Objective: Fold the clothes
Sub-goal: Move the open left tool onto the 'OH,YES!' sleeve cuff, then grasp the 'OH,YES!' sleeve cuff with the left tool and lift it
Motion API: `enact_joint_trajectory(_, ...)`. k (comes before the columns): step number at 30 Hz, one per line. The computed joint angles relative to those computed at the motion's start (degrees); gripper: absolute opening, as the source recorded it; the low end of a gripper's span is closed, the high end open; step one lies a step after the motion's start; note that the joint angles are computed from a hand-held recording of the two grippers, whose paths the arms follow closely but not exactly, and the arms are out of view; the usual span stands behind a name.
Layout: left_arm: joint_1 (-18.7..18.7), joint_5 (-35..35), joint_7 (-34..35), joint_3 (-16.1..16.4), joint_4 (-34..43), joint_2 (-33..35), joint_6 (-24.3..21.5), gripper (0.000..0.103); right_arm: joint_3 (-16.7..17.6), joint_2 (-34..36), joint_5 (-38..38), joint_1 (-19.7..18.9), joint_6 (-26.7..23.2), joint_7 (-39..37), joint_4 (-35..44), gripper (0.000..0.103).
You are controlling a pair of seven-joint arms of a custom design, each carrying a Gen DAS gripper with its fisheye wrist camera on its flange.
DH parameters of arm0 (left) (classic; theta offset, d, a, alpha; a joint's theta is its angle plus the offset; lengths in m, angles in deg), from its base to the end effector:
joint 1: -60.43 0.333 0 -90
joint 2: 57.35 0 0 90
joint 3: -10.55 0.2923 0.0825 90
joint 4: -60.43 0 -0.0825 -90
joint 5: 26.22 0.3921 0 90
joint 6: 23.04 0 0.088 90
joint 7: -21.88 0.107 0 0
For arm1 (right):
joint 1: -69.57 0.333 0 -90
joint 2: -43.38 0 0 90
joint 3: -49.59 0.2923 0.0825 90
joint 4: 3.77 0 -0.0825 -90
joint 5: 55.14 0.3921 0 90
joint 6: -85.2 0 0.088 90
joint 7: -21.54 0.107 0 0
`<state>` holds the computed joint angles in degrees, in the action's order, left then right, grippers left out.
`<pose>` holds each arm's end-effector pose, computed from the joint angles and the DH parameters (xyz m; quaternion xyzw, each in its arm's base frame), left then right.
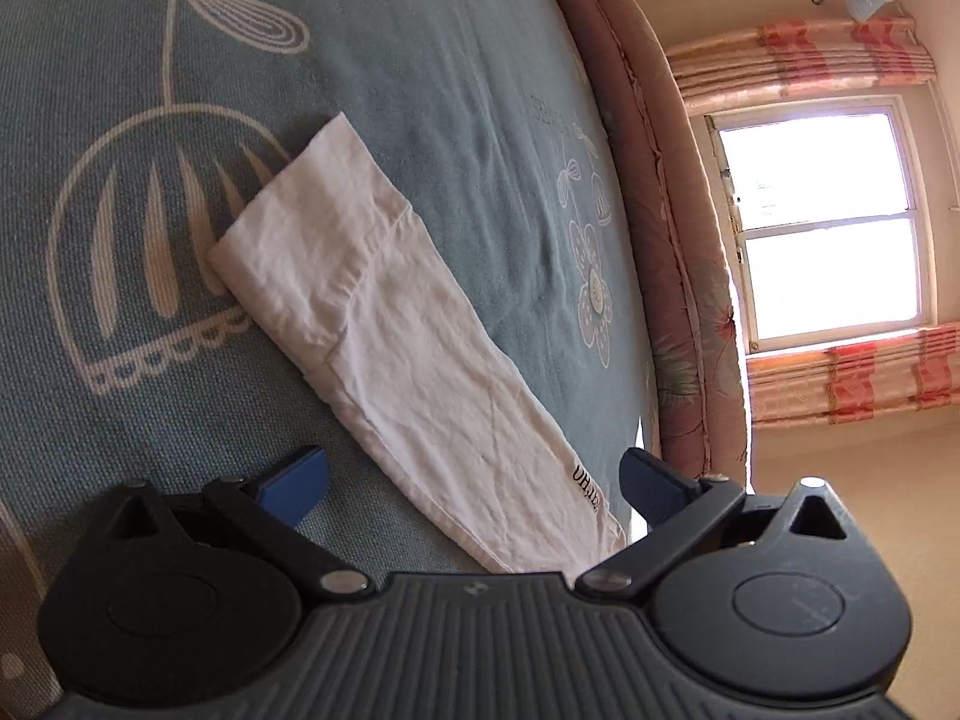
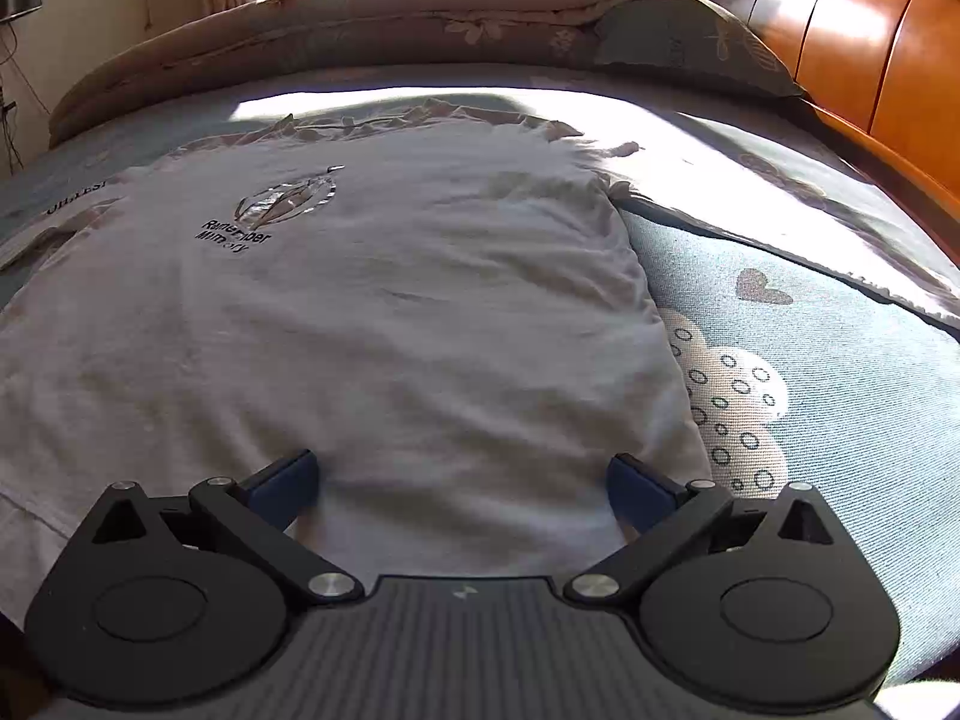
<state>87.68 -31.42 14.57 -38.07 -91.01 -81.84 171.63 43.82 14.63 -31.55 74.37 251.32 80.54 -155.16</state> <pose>0.4355 -0.1728 0.4397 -0.8486 0.1201 -0.5152 0.0088 0.4413 -0.0323 0.4634 -0.7014 0.6003 -0.2425 0.2981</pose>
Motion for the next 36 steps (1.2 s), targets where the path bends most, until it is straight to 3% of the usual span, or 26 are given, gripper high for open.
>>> enact_joint_trajectory(1,2.62,-0.67,-0.28,-2.7,0.41,-0.43,0.16,0.102,-0.03,0.0,0.01,0.02,0.06,-0.02,-0.03,0.103)
enact_joint_trajectory(9,14.35,2.38,-3.93,-12.53,4.75,-4.2,-4.61,0.102,0.03,-0.02,-0.1,0.03,0.19,0.15,-0.1,0.103)
enact_joint_trajectory(13,15.18,4.43,-7.45,-12.89,4.95,-11.82,-13.73,0.102,0.02,-0.03,-0.15,0.04,0.19,0.19,-0.11,0.103)
enact_joint_trajectory(16,16.12,4.48,-13.06,-13.88,3.23,-17.39,-16.4,0.102,-0.01,0.05,-0.14,0.1,0.25,0.16,-0.07,0.103)
enact_joint_trajectory(19,17.4,5.81,-15.77,-14.31,2.1,-14.77,-8.95,0.102,-0.05,0.17,-0.04,0.21,0.48,0.13,-0.07,0.103)
enact_joint_trajectory(23,24.02,9.67,-18.01,-19.78,5.35,-11.47,-2.7,0.102,-0.06,0.37,0.09,0.32,0.91,0.13,-0.07,0.103)
enact_joint_trajectory(25,27.28,12.86,-17.51,-22.53,8.8,-10.97,-4.86,0.102,-0.07,0.29,0.09,0.33,0.95,0.13,-0.14,0.103)
enact_joint_trajectory(30,30.02,20.11,-16.05,-23.69,13.95,-11.39,-13.74,0.102,-0.13,0.2,0.12,0.39,0.96,0.06,-0.22,0.103)
enact_joint_trajectory(36,29.96,21.86,-23.35,-23.77,13.79,-16.29,-16.68,0.102,-0.38,0.41,0.39,0.66,1.21,-0.26,-0.12,0.103)
